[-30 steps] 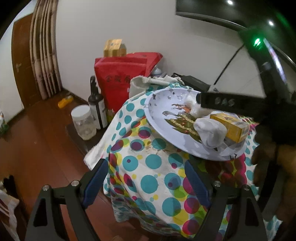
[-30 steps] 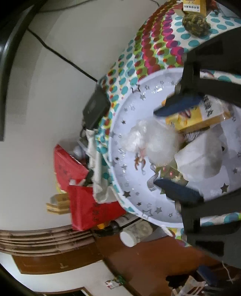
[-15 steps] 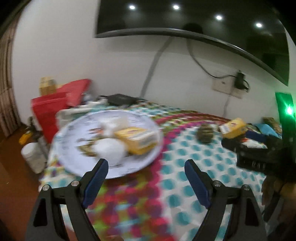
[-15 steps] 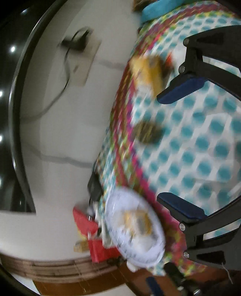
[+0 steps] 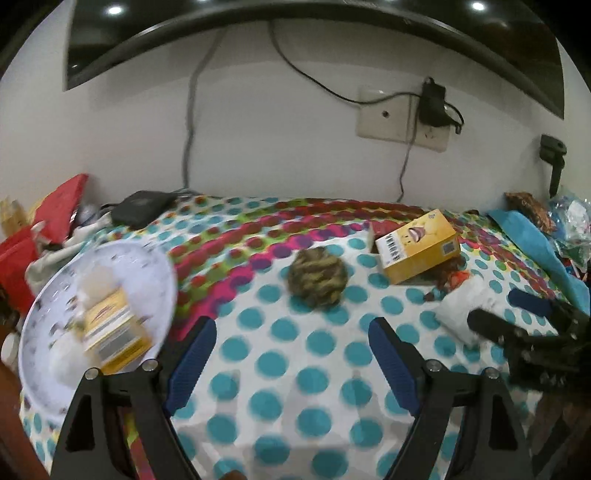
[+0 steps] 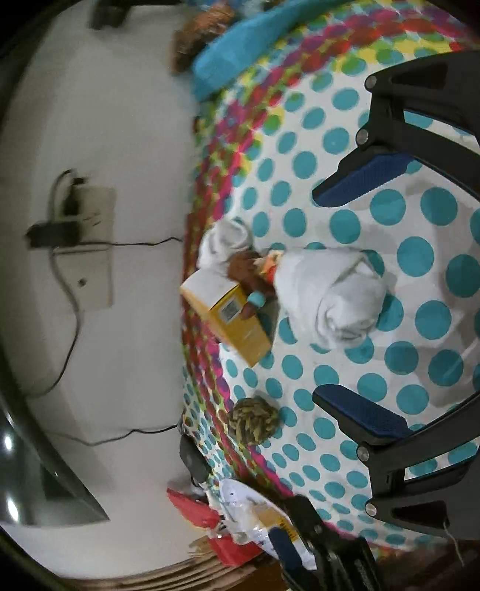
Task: Organize objects
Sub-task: 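Grasp the braided rope ball with the left tool while the right tool grasps the white towel roll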
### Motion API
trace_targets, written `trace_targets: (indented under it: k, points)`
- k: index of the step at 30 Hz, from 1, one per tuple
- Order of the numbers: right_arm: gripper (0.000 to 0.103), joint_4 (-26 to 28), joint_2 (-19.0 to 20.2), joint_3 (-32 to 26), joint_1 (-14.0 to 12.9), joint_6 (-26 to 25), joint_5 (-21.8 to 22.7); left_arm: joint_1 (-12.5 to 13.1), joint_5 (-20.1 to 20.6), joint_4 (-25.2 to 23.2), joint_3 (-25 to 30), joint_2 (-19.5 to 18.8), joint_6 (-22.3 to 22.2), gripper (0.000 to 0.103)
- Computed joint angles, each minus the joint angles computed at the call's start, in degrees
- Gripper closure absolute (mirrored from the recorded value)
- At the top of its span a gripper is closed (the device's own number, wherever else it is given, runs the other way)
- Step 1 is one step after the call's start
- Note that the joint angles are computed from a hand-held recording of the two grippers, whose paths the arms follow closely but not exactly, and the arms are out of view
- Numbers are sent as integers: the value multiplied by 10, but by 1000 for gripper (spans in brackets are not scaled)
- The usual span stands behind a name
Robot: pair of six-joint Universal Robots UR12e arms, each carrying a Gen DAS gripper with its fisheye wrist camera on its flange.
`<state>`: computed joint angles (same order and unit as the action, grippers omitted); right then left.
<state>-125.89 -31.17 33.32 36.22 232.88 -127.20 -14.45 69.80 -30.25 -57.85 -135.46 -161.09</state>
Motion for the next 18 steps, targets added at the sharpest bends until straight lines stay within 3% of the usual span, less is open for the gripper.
trace_targets:
  k: [7, 8, 15, 18]
  points:
    - [8, -11, -26, 52, -18, 72, 82, -18, 14, -75, 90, -52, -8, 16]
    - [7, -29, -31, 66, -18, 78, 80, -19, 17, -81, 99, -57, -10, 16]
    - [7, -7, -27, 54, -18, 79, 78, -24, 43, -116, 157, -92, -36, 16]
    - [7, -8, -26, 54, -18, 79, 79, -22, 29, -138, 177, -102, -53, 16]
